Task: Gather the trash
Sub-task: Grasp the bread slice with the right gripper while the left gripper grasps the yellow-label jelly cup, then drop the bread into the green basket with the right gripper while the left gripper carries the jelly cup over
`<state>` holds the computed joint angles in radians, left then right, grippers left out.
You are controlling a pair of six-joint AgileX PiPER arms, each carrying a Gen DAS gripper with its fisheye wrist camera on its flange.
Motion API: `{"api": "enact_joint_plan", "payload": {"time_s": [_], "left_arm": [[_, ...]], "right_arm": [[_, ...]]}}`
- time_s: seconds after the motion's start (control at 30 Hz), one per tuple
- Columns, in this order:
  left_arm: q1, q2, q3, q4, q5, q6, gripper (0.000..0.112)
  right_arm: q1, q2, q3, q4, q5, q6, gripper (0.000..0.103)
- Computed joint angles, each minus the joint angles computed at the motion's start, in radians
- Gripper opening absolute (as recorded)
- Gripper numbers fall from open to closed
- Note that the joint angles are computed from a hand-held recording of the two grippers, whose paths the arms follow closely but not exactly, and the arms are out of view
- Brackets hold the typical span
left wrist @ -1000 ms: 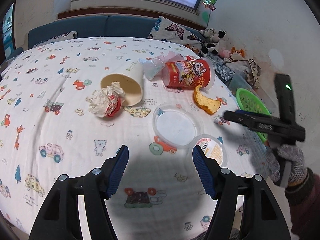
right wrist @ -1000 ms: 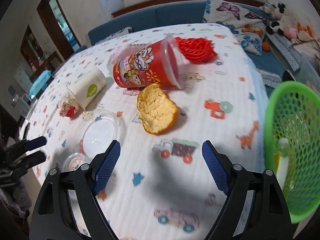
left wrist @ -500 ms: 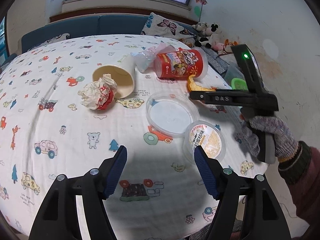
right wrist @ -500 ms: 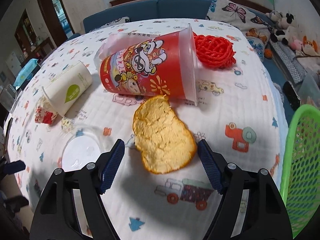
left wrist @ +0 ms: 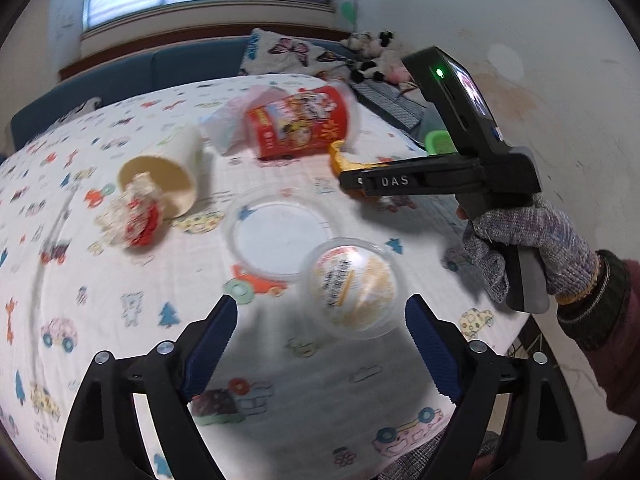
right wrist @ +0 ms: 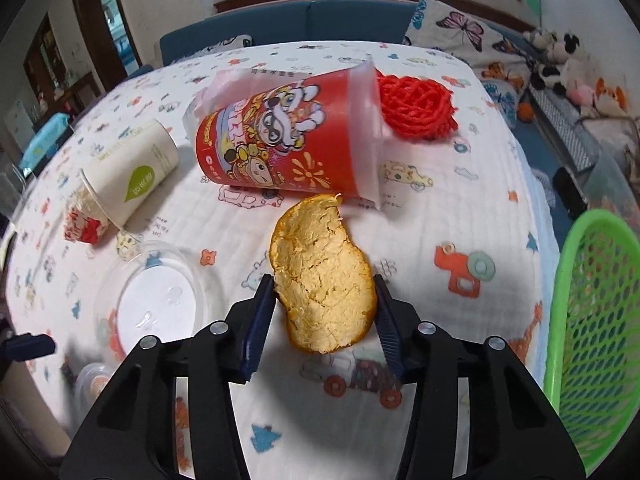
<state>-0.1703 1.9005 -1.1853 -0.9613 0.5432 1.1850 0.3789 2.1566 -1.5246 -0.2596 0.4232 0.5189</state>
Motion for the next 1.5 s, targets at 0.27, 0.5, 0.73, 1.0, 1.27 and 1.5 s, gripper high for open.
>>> {"api": "enact_joint_plan", "payload": {"time_s": [0.27,0.5,0.73,1.0,1.27,1.5], "left_arm": [[-0.073,0.037,-0.036,0.075,-0.082,-0.041,0.084],[-0.111,0.058,-0.057,0.134,-0.134,-0.062,0.084],[-0.12,0.072,-0.074,0.18,-0.134,-0.094,0.084],[-0.131,0.067,-0.06,0.177,-0.15,-0.092,0.067],[-0.132,0.023,-0.054,0.134,-0.118,-0.055,0.067],[-0.163,0.021,-0.156,0.168,-0.048,-0.147,0.067]], "right_arm": [[-0.023,-0.102,0.156,0.06,-0.081,-0.022,0.046],[-0.03,-0.204,0.291,0.039,-0.141,0.017,0.046],[-0.025,-0.286,0.389,-0.056,-0.171,0.117,0.046],[-0.036,-0.352,0.461,-0.117,-0.191,0.188,0.046],[-0.105,-0.441,0.559,-0.091,-0.212,0.175,0.046],[-0.223,-0.524,0.644,-0.142,-0.199,0.204,0.046]]}}
